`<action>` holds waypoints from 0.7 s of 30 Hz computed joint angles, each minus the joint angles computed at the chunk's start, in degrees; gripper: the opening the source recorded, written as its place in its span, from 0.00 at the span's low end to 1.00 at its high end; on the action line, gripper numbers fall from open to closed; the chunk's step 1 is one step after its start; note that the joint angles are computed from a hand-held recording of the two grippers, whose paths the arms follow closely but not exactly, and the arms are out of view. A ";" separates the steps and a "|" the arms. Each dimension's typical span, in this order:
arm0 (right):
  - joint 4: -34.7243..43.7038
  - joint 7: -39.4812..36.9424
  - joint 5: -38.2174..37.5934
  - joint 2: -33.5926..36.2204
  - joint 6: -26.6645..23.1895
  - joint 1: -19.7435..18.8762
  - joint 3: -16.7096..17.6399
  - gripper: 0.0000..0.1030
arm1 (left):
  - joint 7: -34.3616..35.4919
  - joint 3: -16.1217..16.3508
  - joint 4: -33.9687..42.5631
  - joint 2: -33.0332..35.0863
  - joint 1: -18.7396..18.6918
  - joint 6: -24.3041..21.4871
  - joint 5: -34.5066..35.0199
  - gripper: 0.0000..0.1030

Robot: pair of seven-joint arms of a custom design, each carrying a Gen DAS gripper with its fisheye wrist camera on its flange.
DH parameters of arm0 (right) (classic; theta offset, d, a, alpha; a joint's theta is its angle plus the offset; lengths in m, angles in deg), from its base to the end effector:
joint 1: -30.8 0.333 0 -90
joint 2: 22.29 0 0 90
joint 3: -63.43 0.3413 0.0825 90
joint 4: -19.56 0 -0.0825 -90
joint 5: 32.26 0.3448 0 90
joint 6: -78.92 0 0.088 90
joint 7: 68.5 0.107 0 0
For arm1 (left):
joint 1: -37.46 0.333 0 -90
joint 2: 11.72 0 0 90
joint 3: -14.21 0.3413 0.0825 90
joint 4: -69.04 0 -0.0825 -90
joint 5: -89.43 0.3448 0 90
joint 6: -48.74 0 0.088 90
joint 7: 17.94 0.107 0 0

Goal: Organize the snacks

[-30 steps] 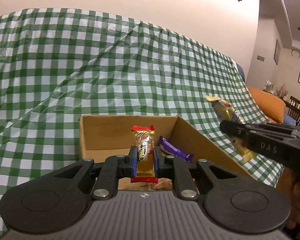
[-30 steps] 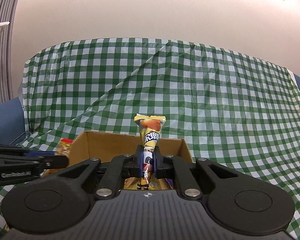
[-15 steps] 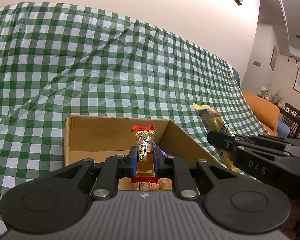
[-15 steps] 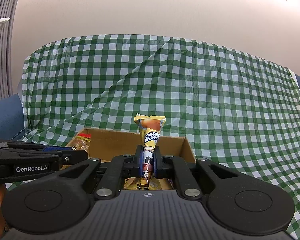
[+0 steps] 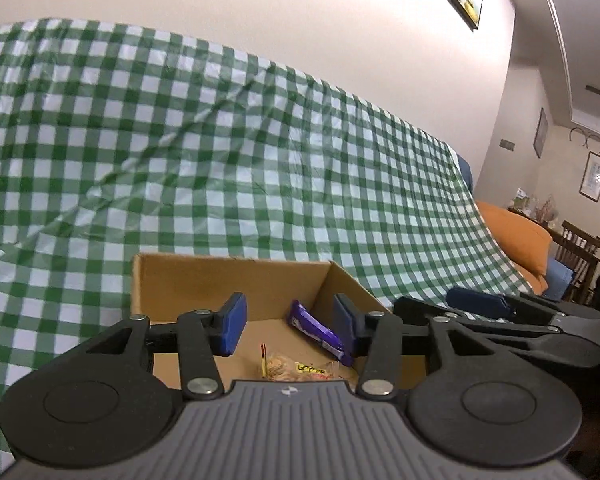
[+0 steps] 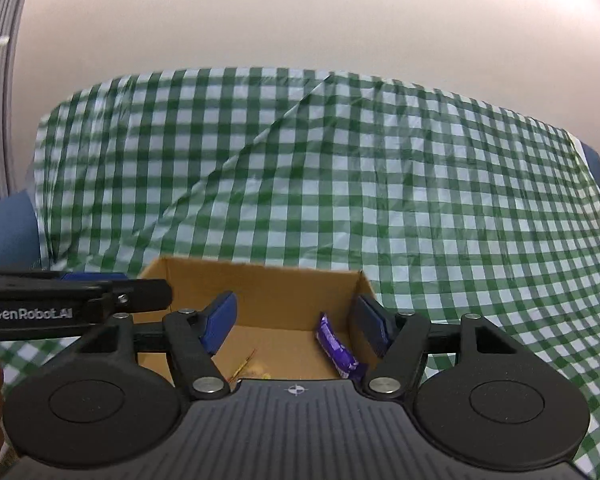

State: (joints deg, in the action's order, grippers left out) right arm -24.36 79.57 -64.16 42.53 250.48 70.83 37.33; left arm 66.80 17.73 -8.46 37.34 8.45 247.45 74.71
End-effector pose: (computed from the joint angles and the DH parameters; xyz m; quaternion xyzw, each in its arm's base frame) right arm 0.6935 0.4538 0.4029 -0.6458 0.4996 -0.3562 0.4544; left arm 0.6949 -0.3197 0.4051 -0.5415 0.6015 -0.5229 0.2676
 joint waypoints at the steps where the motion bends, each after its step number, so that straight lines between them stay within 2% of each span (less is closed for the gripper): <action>1: -0.19 0.18 0.24 -0.13 -0.17 -0.08 0.15 0.66 | 0.08 0.41 -1.00 -0.47 -0.34 0.99 -0.27 0.56; 3: -1.08 1.37 0.36 -0.58 -0.24 0.12 -0.34 0.68 | 1.01 1.22 -3.61 -1.77 -1.25 3.07 -1.13 0.71; 5: -2.86 3.68 0.10 -1.37 0.71 0.80 -1.63 0.73 | 2.81 2.01 -6.96 -3.56 -2.52 5.05 -2.73 0.78; 10: -12.80 10.31 -0.57 -5.35 7.22 4.75 -7.50 0.86 | 9.13 2.33 -16.18 -8.63 -5.47 10.85 -7.06 0.82; 14: -23.30 14.84 0.74 -7.83 13.34 12.12 -17.78 0.99 | 10.46 -1.95 -23.92 -13.44 -4.43 13.80 -9.90 0.87; 16: -28.93 16.25 2.21 -8.75 17.20 15.85 -22.62 0.99 | 9.80 -4.91 -27.28 -15.86 -3.28 13.71 -12.10 0.87; 18: -34.58 16.02 3.47 -10.94 18.76 18.38 -24.01 0.99 | 9.01 -6.92 -30.09 -18.03 -2.94 12.82 -14.36 0.91; 20: -38.84 13.60 3.06 -14.03 18.25 19.38 -22.69 0.99 | 12.97 -3.63 -30.90 -19.12 -8.20 11.81 -22.30 1.00; 21: -41.08 12.83 3.26 -14.83 18.76 20.79 -23.74 0.99 | 16.77 -0.55 -30.24 -19.20 -12.26 10.74 -28.68 1.00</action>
State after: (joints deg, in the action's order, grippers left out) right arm -65.44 92.40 -60.90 27.70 269.24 91.62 13.59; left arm 83.57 17.18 -38.70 18.14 -3.81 258.19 46.03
